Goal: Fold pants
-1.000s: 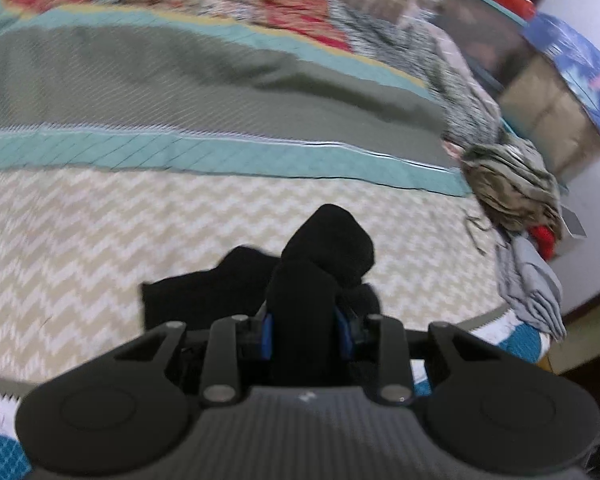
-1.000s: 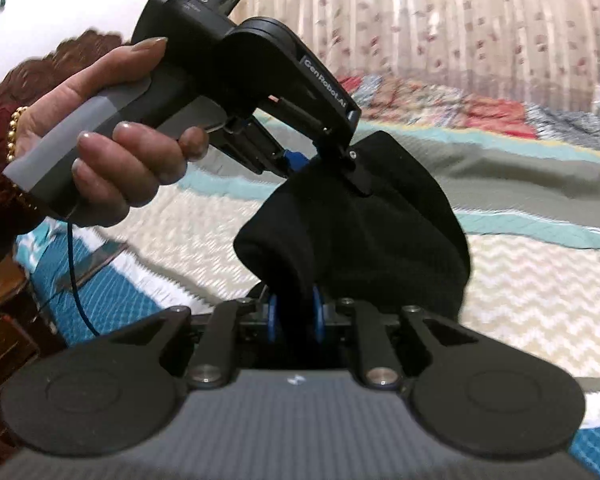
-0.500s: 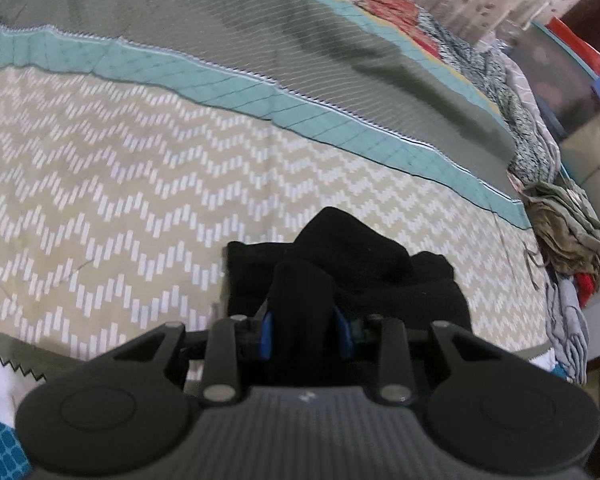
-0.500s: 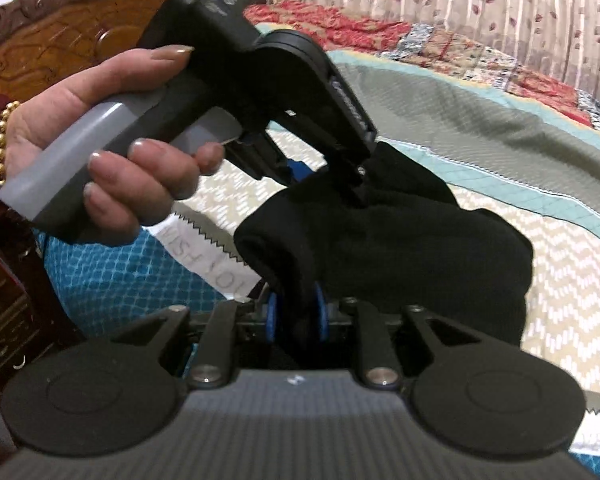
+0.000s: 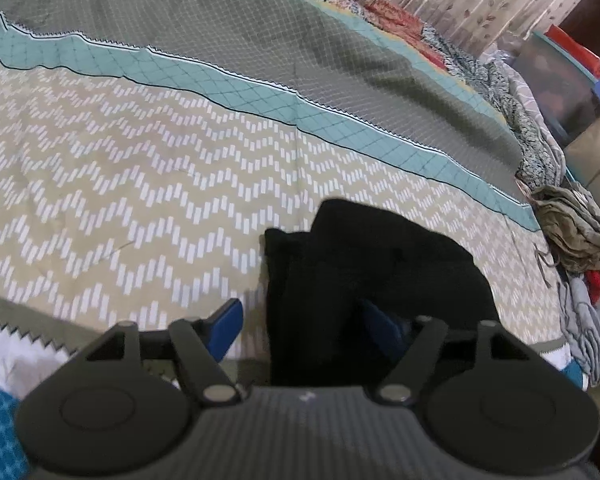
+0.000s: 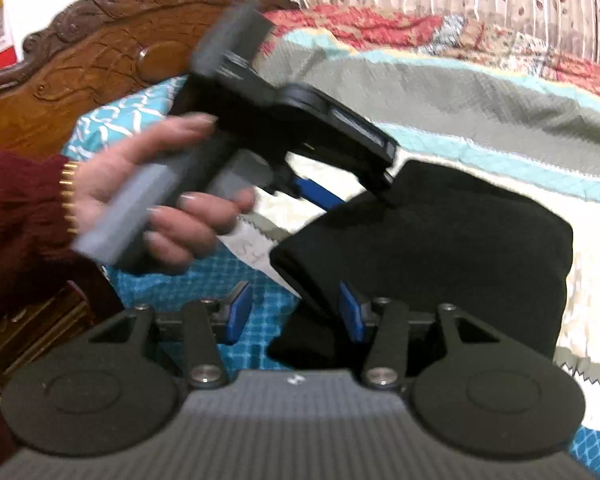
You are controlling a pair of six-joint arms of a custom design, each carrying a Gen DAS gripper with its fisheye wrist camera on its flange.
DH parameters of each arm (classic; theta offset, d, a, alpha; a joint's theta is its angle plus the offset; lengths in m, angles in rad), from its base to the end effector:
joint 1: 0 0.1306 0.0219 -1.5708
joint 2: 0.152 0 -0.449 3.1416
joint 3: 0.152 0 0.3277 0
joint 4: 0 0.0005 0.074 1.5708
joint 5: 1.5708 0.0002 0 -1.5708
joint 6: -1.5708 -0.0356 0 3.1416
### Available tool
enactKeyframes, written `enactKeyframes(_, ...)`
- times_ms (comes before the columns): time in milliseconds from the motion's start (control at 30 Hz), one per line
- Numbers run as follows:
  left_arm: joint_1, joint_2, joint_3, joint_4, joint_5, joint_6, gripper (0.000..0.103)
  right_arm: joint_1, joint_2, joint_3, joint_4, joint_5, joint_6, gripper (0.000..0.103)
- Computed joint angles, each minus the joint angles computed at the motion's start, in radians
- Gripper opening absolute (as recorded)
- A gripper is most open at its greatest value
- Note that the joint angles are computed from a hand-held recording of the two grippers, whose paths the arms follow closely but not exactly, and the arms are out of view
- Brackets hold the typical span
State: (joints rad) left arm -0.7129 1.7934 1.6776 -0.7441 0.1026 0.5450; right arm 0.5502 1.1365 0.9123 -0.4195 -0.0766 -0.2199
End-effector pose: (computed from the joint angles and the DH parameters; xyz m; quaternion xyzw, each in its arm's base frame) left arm 0.4383 -0.3844 0.4276 0.0963 0.9315 -0.2433 0.2528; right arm 0.2578 0.1607 0.4231 -0.1638 0.8788 0.1996 0.4012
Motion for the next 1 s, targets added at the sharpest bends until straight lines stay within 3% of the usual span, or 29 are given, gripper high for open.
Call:
enactKeyframes(200, -0.037, -0.011, -0.05, -0.012, -0.083, -0.002, 0.072, -0.01, 0.038, -0.002, -0.023, -0.055, -0.063, 0.051)
enactKeyframes(400, -0.057, -0.004, -0.044, -0.029, -0.14, 0.002, 0.077, -0.052, -0.027, 0.008, -0.037, -0.08, -0.079, 0.051)
enactKeyframes(667, -0.084, -0.009, -0.017, -0.078, -0.216, -0.034, 0.079, -0.21, -0.169, -0.064, -0.033, -0.054, -0.276, 0.051)
enactKeyframes(833, -0.1, -0.03, -0.013, -0.102, -0.247, -0.037, 0.08, -0.309, -0.193, -0.107, -0.036, -0.09, -0.395, 0.051)
enactKeyframes(1000, -0.116, -0.06, -0.031, -0.113, -0.259, -0.033, 0.081, -0.321, -0.21, -0.131, -0.04, -0.117, -0.478, 0.052)
